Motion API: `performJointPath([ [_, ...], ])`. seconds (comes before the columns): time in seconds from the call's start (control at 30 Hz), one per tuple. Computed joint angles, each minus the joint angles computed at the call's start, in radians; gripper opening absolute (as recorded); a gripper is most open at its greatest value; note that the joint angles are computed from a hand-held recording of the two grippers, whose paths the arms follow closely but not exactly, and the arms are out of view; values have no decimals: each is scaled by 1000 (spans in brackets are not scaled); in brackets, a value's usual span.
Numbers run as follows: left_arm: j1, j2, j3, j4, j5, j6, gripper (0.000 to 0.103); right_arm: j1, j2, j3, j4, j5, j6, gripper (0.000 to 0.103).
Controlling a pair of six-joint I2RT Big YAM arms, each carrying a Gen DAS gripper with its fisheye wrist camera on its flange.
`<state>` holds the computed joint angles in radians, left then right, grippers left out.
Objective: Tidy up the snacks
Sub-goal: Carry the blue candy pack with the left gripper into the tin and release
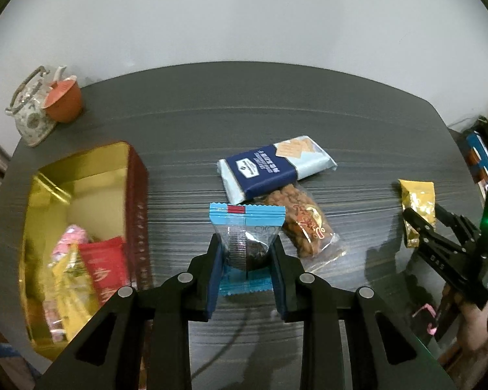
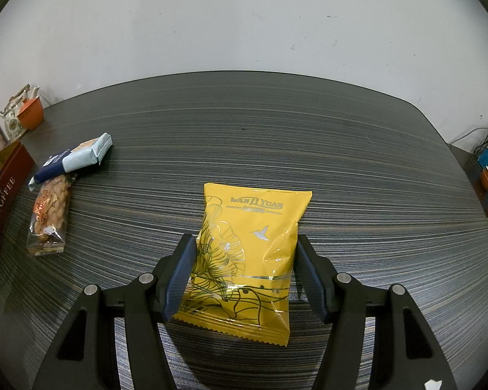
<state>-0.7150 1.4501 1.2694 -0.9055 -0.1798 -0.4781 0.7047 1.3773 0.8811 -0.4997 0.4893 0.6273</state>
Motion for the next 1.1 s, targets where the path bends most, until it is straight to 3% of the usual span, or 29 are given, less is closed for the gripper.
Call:
performJointPath([
  [0.27, 54, -83, -40, -23, -20, 35, 28, 2, 6, 10, -9, 4, 1, 59],
  [0.57, 182, -173, -117, -54, -42, 83, 28, 2, 7, 12, -11, 5, 1, 59],
  [0.83, 287, -193, -170, -44, -31, 127, 28, -1, 6, 13, -14, 5, -2, 58],
  [1.1, 329, -179, -198, -16, -15, 154, 28, 1, 9, 19, -19, 7, 1, 59],
])
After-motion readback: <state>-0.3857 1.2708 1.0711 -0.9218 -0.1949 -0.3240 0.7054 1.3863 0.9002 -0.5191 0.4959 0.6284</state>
